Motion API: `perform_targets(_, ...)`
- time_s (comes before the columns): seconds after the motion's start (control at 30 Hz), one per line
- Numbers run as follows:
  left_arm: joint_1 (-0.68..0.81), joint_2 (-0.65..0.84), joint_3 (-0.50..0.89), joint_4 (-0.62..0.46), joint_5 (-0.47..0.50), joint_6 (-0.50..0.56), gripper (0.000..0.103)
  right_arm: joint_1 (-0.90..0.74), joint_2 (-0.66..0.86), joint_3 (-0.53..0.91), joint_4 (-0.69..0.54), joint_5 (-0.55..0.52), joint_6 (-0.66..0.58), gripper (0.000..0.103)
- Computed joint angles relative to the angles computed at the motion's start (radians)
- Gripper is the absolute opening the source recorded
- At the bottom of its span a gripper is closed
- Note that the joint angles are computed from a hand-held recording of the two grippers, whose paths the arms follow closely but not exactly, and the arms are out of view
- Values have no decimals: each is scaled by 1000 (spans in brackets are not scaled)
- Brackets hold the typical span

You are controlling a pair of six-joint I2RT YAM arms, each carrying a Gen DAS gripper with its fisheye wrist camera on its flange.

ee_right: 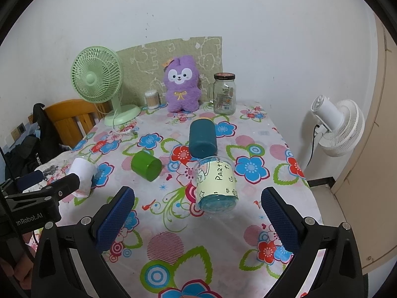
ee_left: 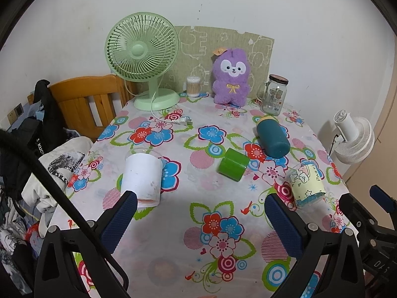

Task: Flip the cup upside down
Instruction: 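Move the right gripper to the 'Party' sleeved cup and close on it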

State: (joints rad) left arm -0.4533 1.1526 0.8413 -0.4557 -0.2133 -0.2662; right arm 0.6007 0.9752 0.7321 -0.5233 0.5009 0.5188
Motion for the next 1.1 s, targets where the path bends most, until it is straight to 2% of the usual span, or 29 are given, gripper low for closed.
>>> perform_targets(0.2, 5, 92, 36, 19, 25, 1, 103, -98, 37, -17, 58, -86, -64, 103)
perform_targets(0.3, 2, 159, 68, 28, 46, -1, 103, -166, 93, -16, 99, -137, -107, 103)
perform_targets(0.57, -15, 336, 147, 66, 20, 7, 103, -319, 295, 15, 195, -295, -196, 103)
perform_targets(0.9, -15, 502, 223, 71, 4, 24, 103, -354, 474, 78, 230, -345, -217, 101)
perform_targets(0.97, -13, 514, 225, 75, 6, 25, 103, -357, 501, 91, 227, -340, -217, 94)
perform_targets(1.1, -7, 521, 226, 75, 9, 31, 103, -376, 548, 110, 213, -372, -216, 65)
